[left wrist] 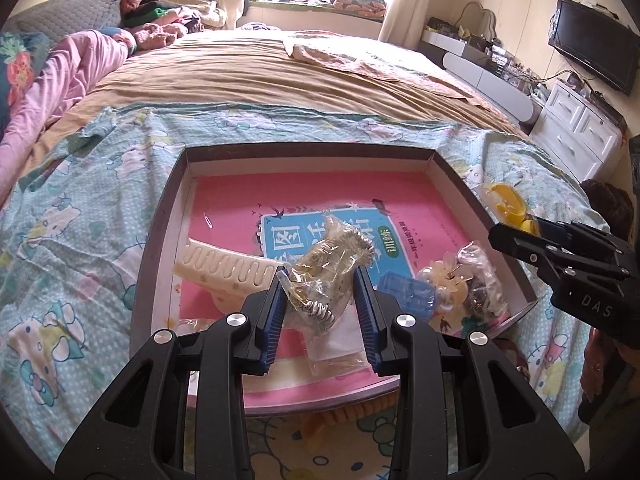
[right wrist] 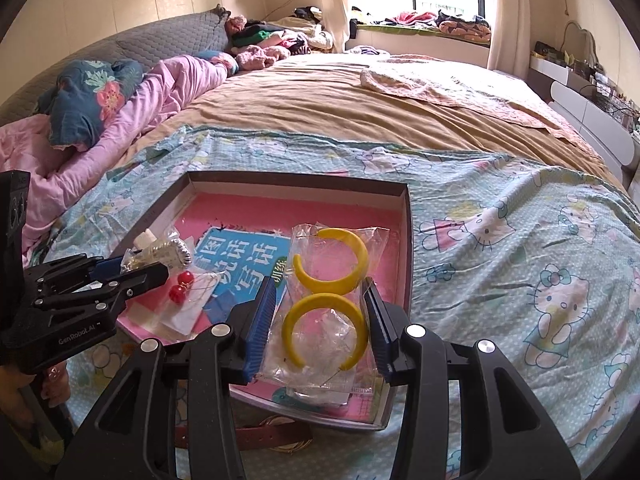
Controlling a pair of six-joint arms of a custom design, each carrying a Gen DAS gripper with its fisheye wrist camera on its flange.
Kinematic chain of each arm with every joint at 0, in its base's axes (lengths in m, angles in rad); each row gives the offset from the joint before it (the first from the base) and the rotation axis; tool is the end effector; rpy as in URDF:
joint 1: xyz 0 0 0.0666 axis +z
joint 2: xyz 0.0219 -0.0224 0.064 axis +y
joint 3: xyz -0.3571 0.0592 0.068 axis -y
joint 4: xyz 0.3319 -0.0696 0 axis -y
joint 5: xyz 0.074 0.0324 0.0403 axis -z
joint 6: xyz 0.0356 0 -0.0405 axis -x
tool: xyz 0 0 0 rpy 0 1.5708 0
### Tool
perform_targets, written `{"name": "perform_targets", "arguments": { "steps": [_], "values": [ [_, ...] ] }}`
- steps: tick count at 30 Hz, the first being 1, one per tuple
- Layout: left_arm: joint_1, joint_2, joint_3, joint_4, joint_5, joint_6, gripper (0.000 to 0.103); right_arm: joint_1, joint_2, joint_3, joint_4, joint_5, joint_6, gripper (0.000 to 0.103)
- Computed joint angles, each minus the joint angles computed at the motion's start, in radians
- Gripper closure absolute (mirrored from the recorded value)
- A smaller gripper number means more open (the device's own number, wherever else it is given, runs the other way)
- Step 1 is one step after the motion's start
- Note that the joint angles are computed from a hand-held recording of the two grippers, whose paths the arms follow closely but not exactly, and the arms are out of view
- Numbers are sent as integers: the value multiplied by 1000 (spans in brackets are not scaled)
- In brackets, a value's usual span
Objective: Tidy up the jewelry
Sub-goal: 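Carry the hair tie bag into the tray with the left tool while the right carries the bangles, then open both tools to release the bags in the tray and withdraw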
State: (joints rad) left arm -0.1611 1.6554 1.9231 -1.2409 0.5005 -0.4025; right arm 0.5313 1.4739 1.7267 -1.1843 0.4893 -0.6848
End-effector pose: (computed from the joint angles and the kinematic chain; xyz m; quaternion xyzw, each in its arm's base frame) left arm 0.4897 -0.0973 0.4814 0.3275 0.8691 -0.2006 0.3116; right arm 0.3873 0.2077 0.4909 0.1465 0.9125 -0.0146 0.3816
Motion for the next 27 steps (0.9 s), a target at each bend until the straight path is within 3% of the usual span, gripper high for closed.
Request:
{"name": "perform_targets", "arguments": {
  "steps": [11,13,19,27],
  "values": [
    [-2,16,9,9,-23,-6,76,-26,20,-22,-4,-47,-37,57],
    [-1,16,13,4,-18,-4,75,-23,13,-32,3,-43,-45,47],
    [5,5,18,-1,-7,-6,63,8,-34,-59,3,2,-74,31],
    [28,-18,34,-5,25,-6,37,70,-108,-88,-13,67,-123,19]
  ]
}}
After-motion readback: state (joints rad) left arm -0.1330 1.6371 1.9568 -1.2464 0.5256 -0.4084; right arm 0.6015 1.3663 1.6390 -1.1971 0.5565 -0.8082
